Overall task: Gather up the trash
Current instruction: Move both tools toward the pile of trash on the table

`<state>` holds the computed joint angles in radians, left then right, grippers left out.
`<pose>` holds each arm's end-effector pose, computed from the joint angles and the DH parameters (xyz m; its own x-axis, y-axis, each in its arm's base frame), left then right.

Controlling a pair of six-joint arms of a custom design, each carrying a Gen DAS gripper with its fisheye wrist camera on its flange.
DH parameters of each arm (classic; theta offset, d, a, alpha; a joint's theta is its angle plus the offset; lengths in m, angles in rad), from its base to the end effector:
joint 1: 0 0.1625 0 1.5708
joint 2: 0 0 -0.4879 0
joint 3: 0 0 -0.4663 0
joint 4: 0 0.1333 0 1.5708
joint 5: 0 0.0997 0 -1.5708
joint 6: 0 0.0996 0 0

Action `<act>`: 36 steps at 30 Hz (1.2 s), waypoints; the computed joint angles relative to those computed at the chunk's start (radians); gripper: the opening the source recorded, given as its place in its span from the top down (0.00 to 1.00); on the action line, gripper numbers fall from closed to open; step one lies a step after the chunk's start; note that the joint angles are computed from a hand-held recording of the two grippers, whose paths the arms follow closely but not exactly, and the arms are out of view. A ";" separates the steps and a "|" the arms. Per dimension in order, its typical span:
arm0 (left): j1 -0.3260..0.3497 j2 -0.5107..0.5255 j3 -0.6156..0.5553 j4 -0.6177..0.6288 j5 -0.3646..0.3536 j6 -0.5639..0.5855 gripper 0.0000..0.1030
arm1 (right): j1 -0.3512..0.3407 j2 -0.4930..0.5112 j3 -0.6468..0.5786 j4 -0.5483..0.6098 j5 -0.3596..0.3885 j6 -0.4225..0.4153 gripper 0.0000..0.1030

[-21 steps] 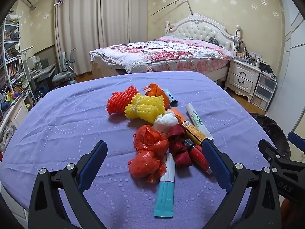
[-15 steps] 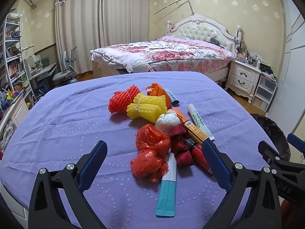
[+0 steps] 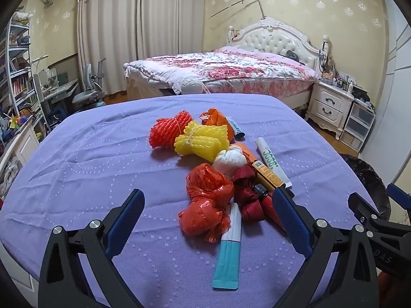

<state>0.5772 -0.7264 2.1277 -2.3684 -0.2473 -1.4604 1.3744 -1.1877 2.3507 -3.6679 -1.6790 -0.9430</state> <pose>-0.3033 -0.4718 -0.0497 -0.6496 -0.3908 -0.6522 0.4017 0.5519 -0.7308 0.0214 -0.5204 0.2083 -0.6566 -0.3080 0.6885 -0.7073 0.5684 -0.4203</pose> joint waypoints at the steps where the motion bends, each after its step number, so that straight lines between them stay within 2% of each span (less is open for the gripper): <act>1: 0.000 0.000 -0.001 0.005 0.000 -0.004 0.06 | 0.000 -0.002 0.002 0.002 -0.001 0.001 0.03; 14: -0.004 0.019 0.005 0.010 -0.006 -0.037 0.06 | -0.006 0.003 0.004 0.004 0.001 0.002 0.03; 16: 0.011 0.009 0.009 -0.039 -0.002 0.017 0.06 | -0.006 0.002 0.005 0.005 0.001 0.003 0.03; 36: 0.004 -0.002 0.008 0.030 -0.031 -0.046 0.06 | -0.006 0.007 0.009 0.008 -0.003 0.005 0.03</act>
<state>0.5814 -0.7288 2.1360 -2.3383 -0.2785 -1.5063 1.3685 -1.1805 2.3602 -3.6597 -1.6820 -0.9378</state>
